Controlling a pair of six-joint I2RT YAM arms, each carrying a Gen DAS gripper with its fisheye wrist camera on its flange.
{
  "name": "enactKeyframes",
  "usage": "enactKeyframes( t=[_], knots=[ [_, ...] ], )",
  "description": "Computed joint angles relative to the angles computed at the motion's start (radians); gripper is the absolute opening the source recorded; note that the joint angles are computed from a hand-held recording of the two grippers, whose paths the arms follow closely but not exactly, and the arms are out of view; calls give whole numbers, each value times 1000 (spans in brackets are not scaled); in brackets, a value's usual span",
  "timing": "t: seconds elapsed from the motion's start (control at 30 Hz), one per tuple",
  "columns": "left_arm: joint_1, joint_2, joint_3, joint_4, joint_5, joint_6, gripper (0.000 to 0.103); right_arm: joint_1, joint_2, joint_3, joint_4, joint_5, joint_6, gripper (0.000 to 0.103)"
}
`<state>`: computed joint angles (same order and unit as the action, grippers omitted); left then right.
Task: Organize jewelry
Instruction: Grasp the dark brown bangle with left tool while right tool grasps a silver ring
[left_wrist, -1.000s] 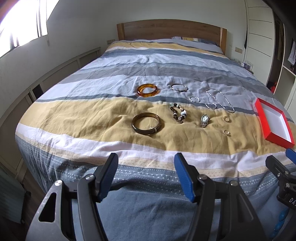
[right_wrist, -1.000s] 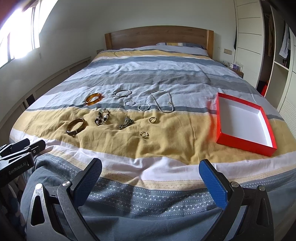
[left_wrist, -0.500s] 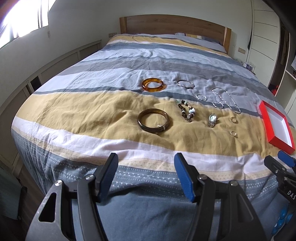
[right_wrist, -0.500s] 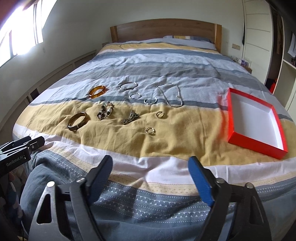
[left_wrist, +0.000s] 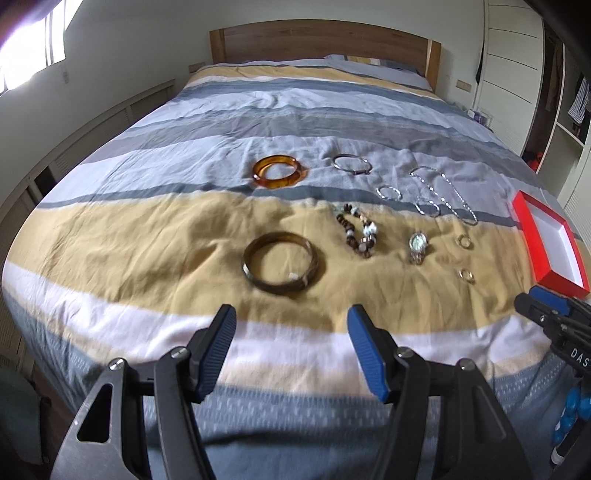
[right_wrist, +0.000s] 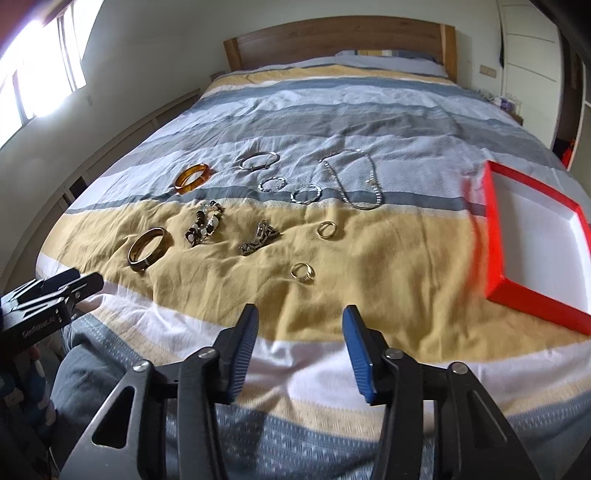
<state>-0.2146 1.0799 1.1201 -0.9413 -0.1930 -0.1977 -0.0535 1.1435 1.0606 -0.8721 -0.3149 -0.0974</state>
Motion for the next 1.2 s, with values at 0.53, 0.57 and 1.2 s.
enactKeyframes(
  t=[0.53, 0.57, 1.2],
  knots=[
    [87, 293, 74, 163, 104, 100, 54, 60, 321, 93, 131, 1, 31, 33],
    [88, 306, 76, 165, 107, 101, 52, 63, 331, 93, 133, 4, 30, 33],
    [57, 384, 83, 151, 69, 76, 9, 52, 344, 70, 153, -44, -16, 20]
  ],
)
